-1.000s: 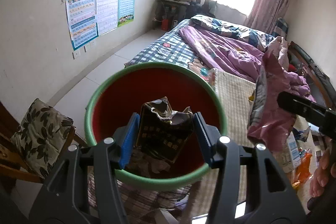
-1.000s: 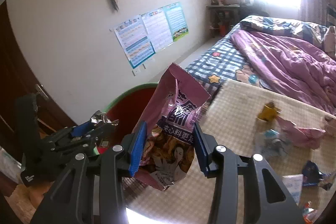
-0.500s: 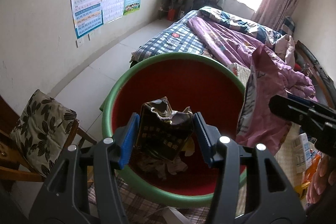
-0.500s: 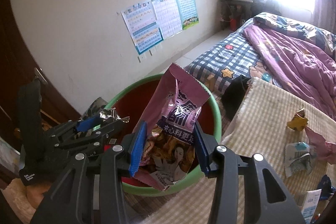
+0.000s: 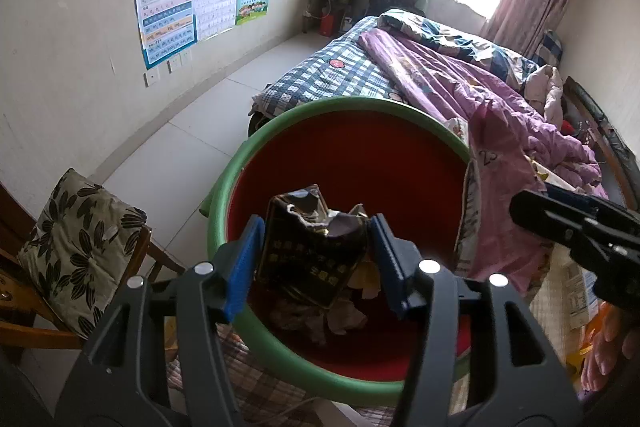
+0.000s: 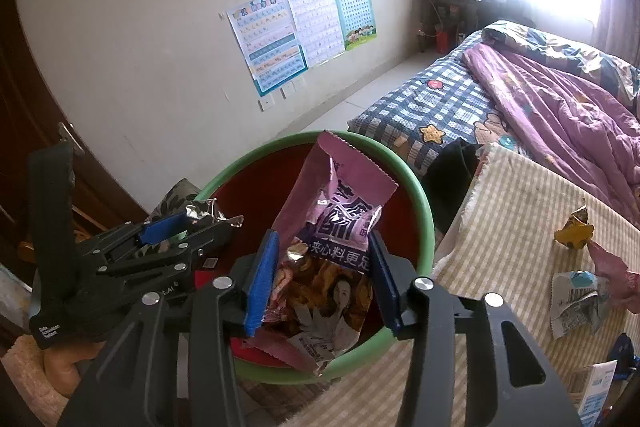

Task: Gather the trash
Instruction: 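Open both grippers to drop the wrapper and snack bag into the bucket, then grasp the white milk carton with the left gripper while the right grasps the orange bag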

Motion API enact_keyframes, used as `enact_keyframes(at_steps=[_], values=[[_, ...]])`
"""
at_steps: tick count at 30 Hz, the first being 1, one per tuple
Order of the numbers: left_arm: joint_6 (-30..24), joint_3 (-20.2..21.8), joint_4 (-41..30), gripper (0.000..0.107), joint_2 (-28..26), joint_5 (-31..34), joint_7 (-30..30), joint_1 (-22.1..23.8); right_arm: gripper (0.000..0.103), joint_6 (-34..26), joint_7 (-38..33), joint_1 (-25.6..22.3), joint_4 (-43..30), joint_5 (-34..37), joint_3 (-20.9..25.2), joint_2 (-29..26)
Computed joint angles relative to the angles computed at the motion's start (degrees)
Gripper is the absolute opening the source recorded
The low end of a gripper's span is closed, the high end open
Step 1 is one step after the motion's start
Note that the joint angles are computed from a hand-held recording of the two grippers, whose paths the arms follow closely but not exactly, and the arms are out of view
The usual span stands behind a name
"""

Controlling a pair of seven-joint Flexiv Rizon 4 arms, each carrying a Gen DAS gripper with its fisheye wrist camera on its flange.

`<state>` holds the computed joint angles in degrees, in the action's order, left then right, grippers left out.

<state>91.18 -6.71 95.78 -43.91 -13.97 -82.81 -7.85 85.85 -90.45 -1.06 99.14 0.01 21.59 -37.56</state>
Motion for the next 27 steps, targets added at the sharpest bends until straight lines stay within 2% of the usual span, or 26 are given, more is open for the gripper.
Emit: enact_keyframes(at_steps=[1,7,20,27], values=[[0.1,0.15,-0.06,0.062,-0.08,0.05,-0.04,-0.08,0.056,0.39,-0.08,-0.05,0.08,0.11,0.05,-0.04],[1.73,-0.22,0.78,0.077,-0.1,-0.03,-0.62,0.21,0.066,3.08,0.58,-0.36,1.79,-0.01,-0.04,0.58],[5.38,-3.56,4.29,0.077,2.45,1.32,-1.21,-0.38,0.067,7.05,0.9,-9.39,9.3,1.09,6.53,5.25],[4.22,-2.61,3.84,0.077,2.71,1.34,-2.18,-4.96,0.067,8.68,1.52,-16.09,15.17,0.82,7.32,9.06]])
